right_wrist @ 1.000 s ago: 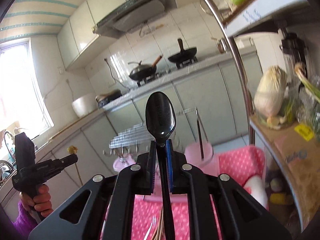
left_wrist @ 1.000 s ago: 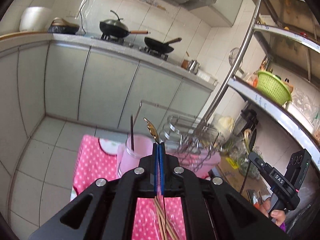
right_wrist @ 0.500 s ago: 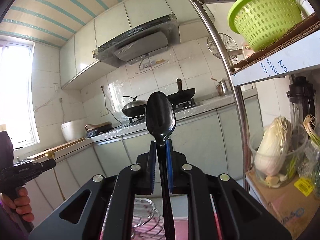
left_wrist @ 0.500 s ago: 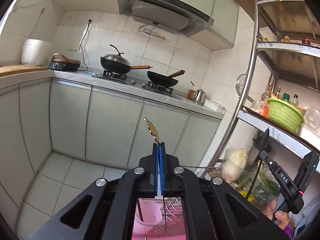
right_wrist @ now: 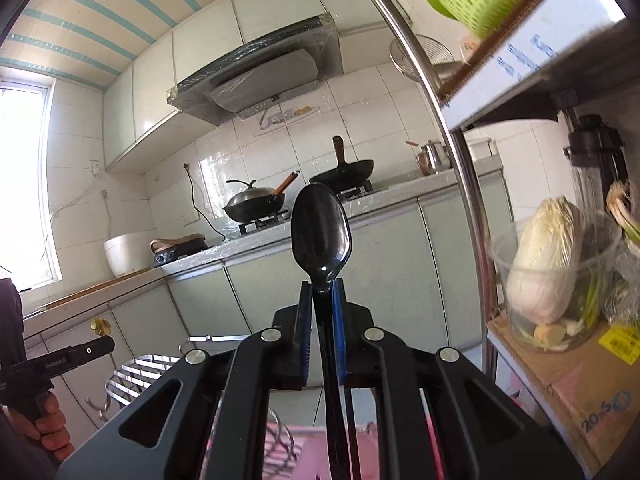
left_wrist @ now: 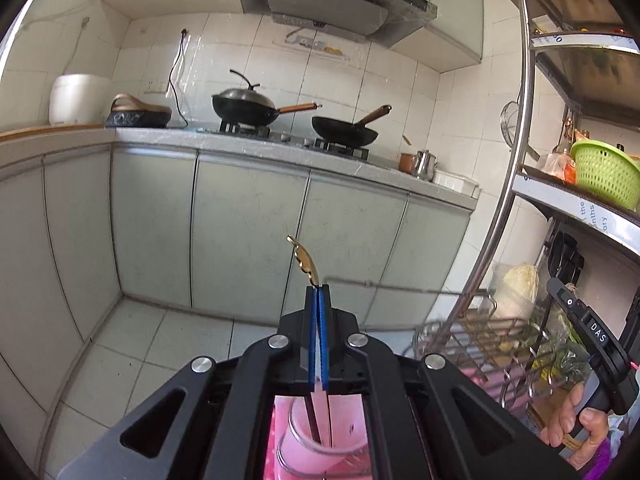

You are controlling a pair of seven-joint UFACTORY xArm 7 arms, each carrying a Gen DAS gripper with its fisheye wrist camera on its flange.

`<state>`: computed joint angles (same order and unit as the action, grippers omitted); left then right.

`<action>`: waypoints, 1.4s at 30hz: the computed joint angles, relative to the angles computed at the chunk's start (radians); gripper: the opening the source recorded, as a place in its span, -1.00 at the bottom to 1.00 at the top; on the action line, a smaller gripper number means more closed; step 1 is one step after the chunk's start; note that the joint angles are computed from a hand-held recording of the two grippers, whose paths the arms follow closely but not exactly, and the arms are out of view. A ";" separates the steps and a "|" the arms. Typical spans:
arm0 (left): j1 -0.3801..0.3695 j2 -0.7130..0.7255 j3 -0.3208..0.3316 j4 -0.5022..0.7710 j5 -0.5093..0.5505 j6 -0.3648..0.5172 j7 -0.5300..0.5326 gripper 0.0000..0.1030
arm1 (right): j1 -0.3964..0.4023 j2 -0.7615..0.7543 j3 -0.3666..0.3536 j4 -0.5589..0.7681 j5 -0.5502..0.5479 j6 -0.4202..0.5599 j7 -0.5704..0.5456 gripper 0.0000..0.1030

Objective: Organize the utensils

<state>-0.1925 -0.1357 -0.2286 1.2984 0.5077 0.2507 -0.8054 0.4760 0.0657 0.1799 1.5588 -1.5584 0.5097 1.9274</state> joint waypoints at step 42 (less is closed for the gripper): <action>-0.057 -0.103 0.024 -0.119 -0.333 0.129 0.162 -0.41 | -0.050 -0.192 0.118 -0.244 0.642 0.072 -0.398 -0.26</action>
<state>-0.2499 -0.2384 -0.2044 1.1799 0.1749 0.3798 -0.6432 0.4261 -0.1267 0.2982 1.3146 -0.9163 0.5820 1.5292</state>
